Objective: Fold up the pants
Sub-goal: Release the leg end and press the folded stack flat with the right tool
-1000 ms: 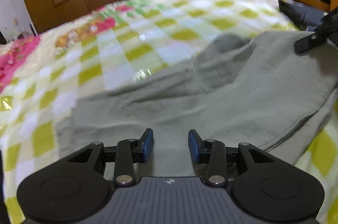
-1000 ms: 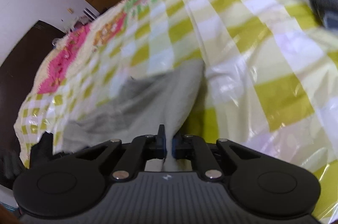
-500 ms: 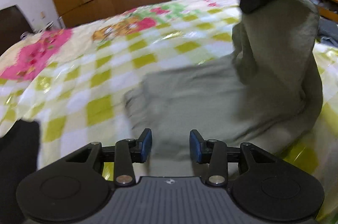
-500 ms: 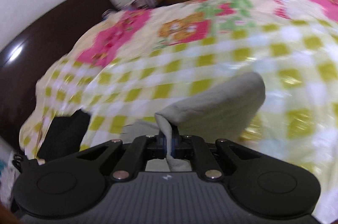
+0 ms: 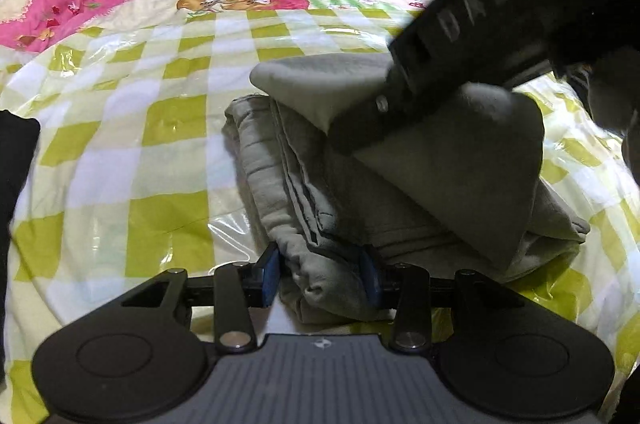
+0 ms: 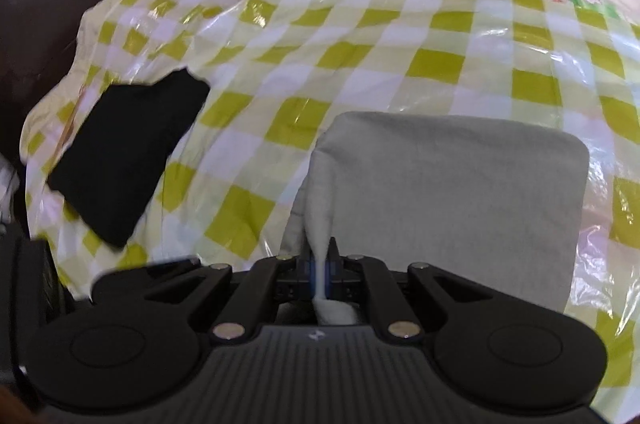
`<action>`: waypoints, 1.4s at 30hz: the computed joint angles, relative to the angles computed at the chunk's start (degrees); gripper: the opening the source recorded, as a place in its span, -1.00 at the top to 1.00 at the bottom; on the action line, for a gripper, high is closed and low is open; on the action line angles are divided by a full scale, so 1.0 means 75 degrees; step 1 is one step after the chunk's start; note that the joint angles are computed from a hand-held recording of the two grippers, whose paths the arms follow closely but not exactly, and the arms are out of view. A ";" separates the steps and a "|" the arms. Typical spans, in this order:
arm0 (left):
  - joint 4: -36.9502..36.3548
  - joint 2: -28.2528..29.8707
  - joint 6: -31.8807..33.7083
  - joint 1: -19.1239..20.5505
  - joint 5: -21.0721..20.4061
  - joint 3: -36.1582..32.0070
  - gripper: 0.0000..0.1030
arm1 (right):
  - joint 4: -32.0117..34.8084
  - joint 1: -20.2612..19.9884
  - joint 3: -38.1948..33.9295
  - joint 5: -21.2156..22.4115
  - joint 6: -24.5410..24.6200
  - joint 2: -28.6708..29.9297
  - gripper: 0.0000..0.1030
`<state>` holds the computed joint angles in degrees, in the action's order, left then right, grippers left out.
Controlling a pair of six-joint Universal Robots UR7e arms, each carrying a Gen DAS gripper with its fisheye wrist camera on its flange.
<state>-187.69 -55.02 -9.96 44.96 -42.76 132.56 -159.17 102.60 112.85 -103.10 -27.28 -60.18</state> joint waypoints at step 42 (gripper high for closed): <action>-0.0072 -0.1093 -0.0676 -0.0665 0.0341 0.0881 -0.15 | -0.0343 0.0211 -0.1303 0.0337 -0.1886 0.1073 0.03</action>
